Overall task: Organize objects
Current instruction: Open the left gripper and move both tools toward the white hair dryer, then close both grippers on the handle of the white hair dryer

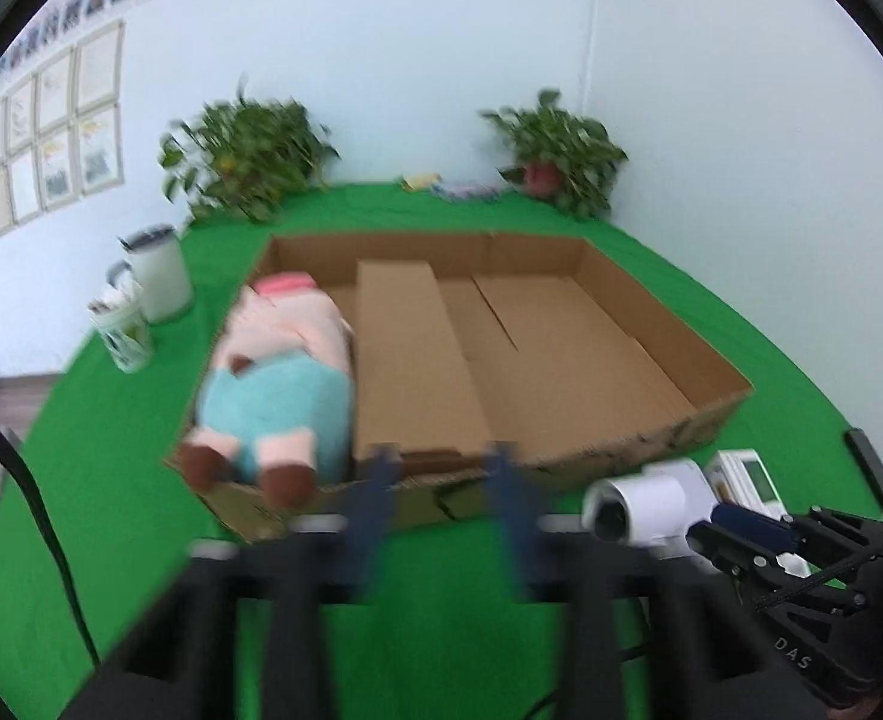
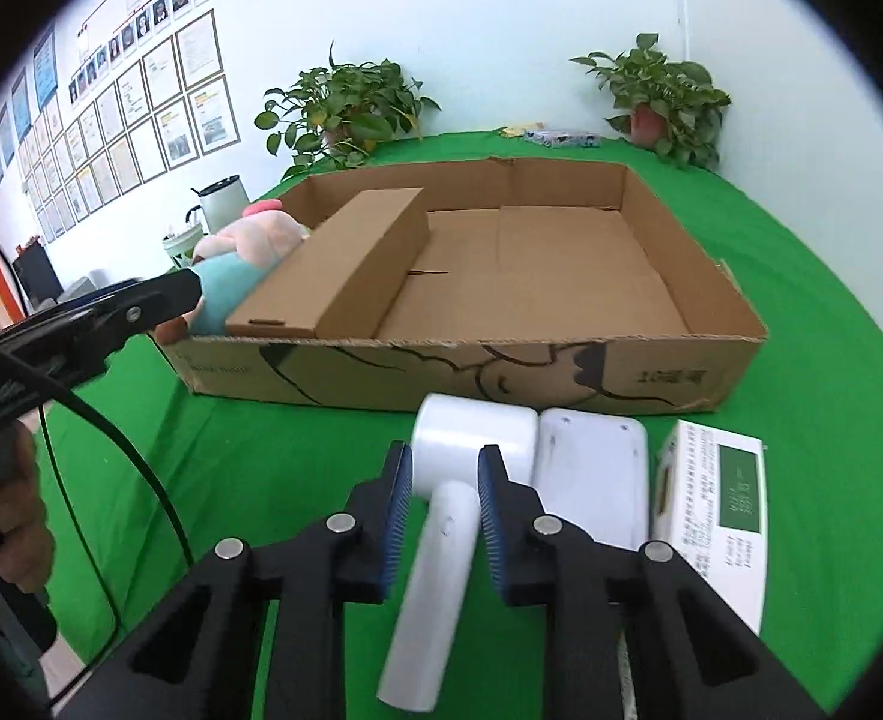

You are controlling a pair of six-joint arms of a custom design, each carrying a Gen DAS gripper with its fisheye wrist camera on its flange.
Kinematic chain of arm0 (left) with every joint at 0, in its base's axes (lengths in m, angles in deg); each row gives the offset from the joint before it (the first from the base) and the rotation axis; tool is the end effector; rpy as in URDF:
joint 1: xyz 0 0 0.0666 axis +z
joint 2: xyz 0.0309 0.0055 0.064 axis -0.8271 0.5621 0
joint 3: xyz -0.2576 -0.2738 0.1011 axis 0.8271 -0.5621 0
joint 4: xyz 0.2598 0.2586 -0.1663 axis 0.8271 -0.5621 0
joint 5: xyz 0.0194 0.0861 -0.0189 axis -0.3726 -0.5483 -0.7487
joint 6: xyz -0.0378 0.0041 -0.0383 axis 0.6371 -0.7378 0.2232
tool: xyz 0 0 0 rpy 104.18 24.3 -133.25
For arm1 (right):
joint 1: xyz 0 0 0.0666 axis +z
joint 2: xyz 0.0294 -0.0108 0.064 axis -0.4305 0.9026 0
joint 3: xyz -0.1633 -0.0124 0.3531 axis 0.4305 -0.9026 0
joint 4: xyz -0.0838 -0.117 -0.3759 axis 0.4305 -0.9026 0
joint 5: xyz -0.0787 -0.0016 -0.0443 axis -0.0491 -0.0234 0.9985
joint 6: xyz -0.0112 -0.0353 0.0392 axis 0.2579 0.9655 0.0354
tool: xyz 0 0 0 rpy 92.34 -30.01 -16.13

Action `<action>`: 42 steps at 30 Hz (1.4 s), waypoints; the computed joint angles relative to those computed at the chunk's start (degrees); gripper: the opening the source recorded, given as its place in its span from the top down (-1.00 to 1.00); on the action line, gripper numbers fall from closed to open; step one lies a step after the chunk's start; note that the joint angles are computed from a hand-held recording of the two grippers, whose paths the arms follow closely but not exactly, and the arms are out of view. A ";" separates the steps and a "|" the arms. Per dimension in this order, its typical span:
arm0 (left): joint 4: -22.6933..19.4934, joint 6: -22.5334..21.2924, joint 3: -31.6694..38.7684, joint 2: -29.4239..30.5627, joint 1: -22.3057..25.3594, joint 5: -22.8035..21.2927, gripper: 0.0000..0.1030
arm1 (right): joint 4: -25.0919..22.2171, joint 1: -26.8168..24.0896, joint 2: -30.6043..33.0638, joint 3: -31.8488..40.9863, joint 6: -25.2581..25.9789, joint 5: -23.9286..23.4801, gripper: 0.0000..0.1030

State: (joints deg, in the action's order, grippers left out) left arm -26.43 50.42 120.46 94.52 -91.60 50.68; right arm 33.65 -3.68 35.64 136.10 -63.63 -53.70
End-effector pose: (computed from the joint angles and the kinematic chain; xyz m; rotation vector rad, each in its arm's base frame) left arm 0.5162 -0.3581 0.4284 0.0350 2.2583 -0.1730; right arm 0.5342 0.2163 0.3764 -0.4524 2.2880 0.2880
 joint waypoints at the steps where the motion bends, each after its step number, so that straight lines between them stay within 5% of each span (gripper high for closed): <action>1: -0.18 0.06 0.16 0.29 -0.16 0.38 0.86 | 1.05 0.08 -0.72 -1.11 0.30 1.07 0.55; 2: 0.01 -0.15 0.14 0.43 -0.43 -0.07 0.85 | 2.19 0.24 -1.35 -2.14 0.24 2.22 0.45; 3: 0.19 -0.02 0.07 0.45 -0.66 -0.50 0.81 | 2.65 0.27 -1.66 -2.68 0.10 2.60 -0.02; 4: -0.02 0.70 0.30 0.59 -0.68 -0.37 0.53 | 3.37 -0.02 -2.10 -3.36 -0.08 1.85 -0.52; 5: -0.32 1.49 0.47 0.69 -0.49 0.23 -0.15 | 4.86 -0.46 -2.80 -4.63 -0.45 0.79 -0.63; 7: 1.79 3.18 -0.95 -0.17 -0.09 1.93 -0.94 | 6.05 -0.88 -3.53 -5.67 -0.58 0.11 -0.63; 10: 4.46 4.77 -2.96 -1.74 0.91 6.20 -0.93 | 5.73 -1.87 -4.65 -6.88 0.35 -5.31 -0.63; 13: 3.49 5.87 -3.07 -2.12 1.98 11.21 -0.94 | 7.11 -3.40 -8.18 -11.24 3.91 -18.15 -0.63; 17: 2.06 4.13 -1.34 -0.57 2.94 19.51 -0.93 | 1.90 -4.25 -10.05 -13.69 9.06 -29.59 -0.63; 19: 0.61 3.48 1.13 1.68 3.36 24.23 -0.90 | 1.88 -4.59 -9.57 -13.76 6.85 -28.61 -0.63; 22: -2.23 2.81 6.03 6.35 3.72 31.84 -0.86 | 1.89 -3.96 -7.43 -12.19 3.87 -20.72 -0.63; 25: -8.26 -0.30 12.99 12.43 3.42 38.97 -0.61 | -0.87 -3.34 -4.35 -9.35 4.33 -16.78 -0.63; 29: -15.06 -2.99 19.66 18.48 2.71 42.92 -0.57 | -2.21 -2.55 -2.64 -8.10 4.53 -13.56 -0.62; 33: -14.49 -2.54 19.45 19.51 2.21 45.17 -0.50 | -3.06 -1.99 -1.00 -6.59 5.11 -10.71 -0.42; 37: -11.94 -1.11 17.23 18.70 2.24 45.90 -0.17 | -5.19 -1.33 1.75 -4.00 6.41 -7.32 0.23; 42: -9.08 1.61 12.85 16.37 1.40 46.51 0.00 | -3.95 -0.84 -0.51 -7.05 7.82 -4.82 0.44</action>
